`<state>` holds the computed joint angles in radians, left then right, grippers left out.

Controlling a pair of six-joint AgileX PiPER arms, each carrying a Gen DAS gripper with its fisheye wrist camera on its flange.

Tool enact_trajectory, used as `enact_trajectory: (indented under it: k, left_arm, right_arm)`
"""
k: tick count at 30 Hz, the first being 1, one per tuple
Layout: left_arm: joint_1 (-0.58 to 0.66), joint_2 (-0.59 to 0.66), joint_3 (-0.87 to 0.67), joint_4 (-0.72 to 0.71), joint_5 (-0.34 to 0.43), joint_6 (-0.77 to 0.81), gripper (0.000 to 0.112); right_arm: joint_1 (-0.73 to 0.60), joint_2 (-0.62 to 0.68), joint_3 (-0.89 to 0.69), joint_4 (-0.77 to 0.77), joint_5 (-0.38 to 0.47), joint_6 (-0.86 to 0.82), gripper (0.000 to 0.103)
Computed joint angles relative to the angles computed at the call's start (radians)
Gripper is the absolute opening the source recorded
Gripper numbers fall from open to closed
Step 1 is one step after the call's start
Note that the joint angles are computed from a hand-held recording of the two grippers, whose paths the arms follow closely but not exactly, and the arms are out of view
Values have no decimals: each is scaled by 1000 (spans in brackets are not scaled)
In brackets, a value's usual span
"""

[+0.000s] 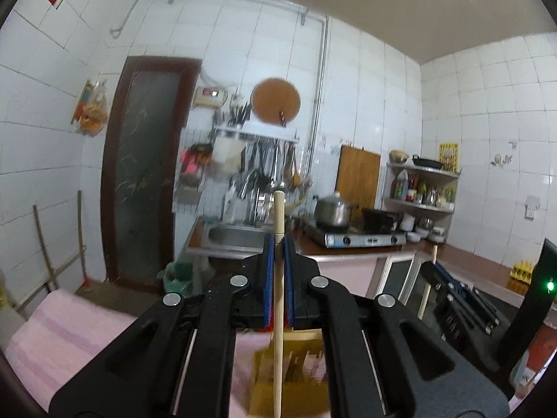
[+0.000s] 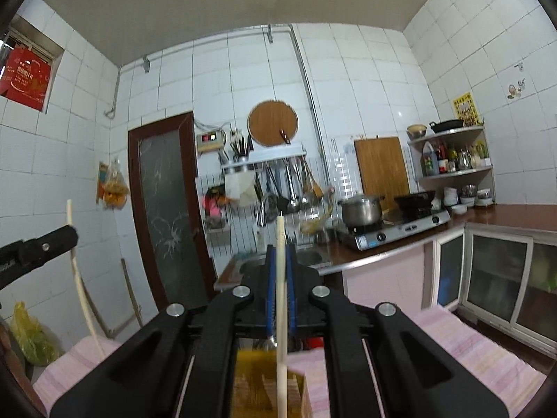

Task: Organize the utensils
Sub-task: 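Lift the left tool's chopstick over the yellow holder while the right tool carries its chopstick there, then open the left tool over the holder while the right tool releases its chopstick into it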

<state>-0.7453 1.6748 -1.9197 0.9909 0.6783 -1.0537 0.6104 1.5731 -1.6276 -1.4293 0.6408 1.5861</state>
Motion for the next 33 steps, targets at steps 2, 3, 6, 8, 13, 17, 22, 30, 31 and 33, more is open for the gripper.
enact_trajectory:
  k: [2, 3, 6, 8, 13, 17, 22, 30, 31, 33]
  left_arm:
    - [22, 76, -99, -45, -15, 48, 4]
    - [32, 113, -143, -63, -20, 65, 4]
    - [56, 225, -254, -98, -35, 112, 4]
    - [73, 289, -277, -79, -59, 98, 4]
    - [134, 381, -258, -148, -104, 111, 4]
    - [164, 375, -156, -143, -128, 61, 4]
    - [170, 306, -95, -210, -97, 122, 25]
    - [104, -16, 189, -103, 3, 8, 98]
    - [102, -45, 215, -125, 13, 22, 98]
    - [95, -111, 283, -146, 41, 30, 98]
  right_arm:
    - [-26, 42, -46, -20, -24, 26, 6]
    - [-51, 75, -82, -23, -45, 39, 6]
    - [-96, 143, -146, -21, -91, 62, 6]
    - [-124, 199, -186, -27, -123, 81, 6]
    - [-150, 275, -171, -118, -153, 178, 6]
    - [-166, 305, -148, -45, -184, 129, 6]
    - [-159, 275, -127, 186, -178, -121, 7]
    - [-54, 67, -13, 396, 88, -373, 68]
    - [-39, 40, 14, 410, 112, -381, 70]
    - [-2, -21, 95, 414, 158, -361, 77]
